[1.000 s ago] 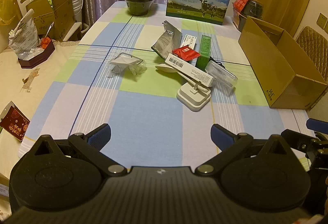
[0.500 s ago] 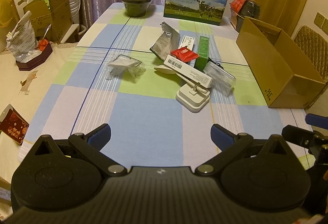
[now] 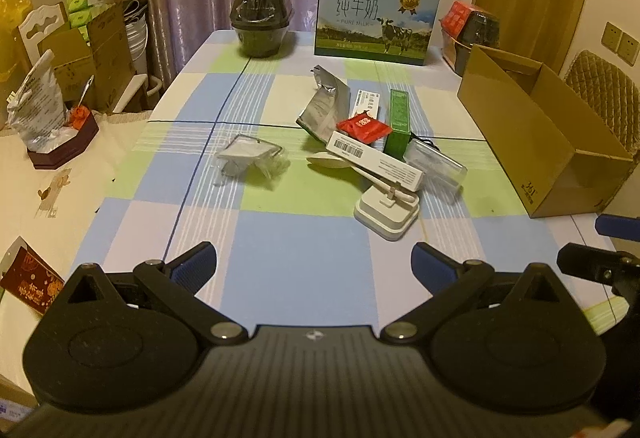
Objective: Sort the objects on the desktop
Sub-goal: 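Reach the left tool to the clear plastic box while the right tool approaches the white plug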
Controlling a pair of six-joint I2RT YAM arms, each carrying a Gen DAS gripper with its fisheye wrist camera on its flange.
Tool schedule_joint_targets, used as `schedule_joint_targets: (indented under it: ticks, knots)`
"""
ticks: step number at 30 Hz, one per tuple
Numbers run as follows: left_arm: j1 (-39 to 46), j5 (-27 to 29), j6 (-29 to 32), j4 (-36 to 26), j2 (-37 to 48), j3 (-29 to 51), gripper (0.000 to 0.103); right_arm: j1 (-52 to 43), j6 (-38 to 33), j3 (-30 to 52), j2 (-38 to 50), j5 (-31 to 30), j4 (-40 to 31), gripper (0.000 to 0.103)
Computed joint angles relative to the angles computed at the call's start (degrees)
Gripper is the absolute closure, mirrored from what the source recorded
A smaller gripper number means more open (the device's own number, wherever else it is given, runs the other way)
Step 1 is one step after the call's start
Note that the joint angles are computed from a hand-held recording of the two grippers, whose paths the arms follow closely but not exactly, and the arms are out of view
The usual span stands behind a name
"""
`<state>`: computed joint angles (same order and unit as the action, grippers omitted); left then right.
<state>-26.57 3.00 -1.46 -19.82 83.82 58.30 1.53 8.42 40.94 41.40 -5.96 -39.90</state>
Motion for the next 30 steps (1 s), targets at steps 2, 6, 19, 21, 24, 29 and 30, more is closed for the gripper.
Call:
schedule_joint_targets:
  ticks: [2,6,19,21,24,29,30]
  knots:
    - [0.96,1.51,0.95,0.42,0.37,0.31,0.001,-0.67,-0.71,0.32,0.74,-0.46,-0.42,0.002]
    - [2.1,3.18,4.25,1.72,1.52,0.86,0.001,-2.13,-2.7,0.49,1.73,-1.81,-0.22,0.002]
    - [4.66,3.97,14.46,-2.98,11.66,10.87,0.001,-5.33,-8.95,1.04,11.07,-5.71,6.22,0.002]
    - [5.19,4.74,15.23,-2.95,13.28,12.35,0.001,-4.19,-9.21,0.63,12.72,-5.59,7.95,0.002]
    - [5.9,5.47,17.0,-3.31,15.77,15.08,0.001,-1.63,-9.35,-0.27,15.39,-5.3,11.28,0.002]
    - [7.12,5.74,20.84,-3.51,20.84,20.13,0.001,1.74,-9.62,-0.95,21.69,-4.06,17.18,0.002]
    - [7.32,5.82,21.23,-3.7,21.85,21.23,0.001,2.23,-9.74,-0.9,23.17,-3.96,18.38,0.002]
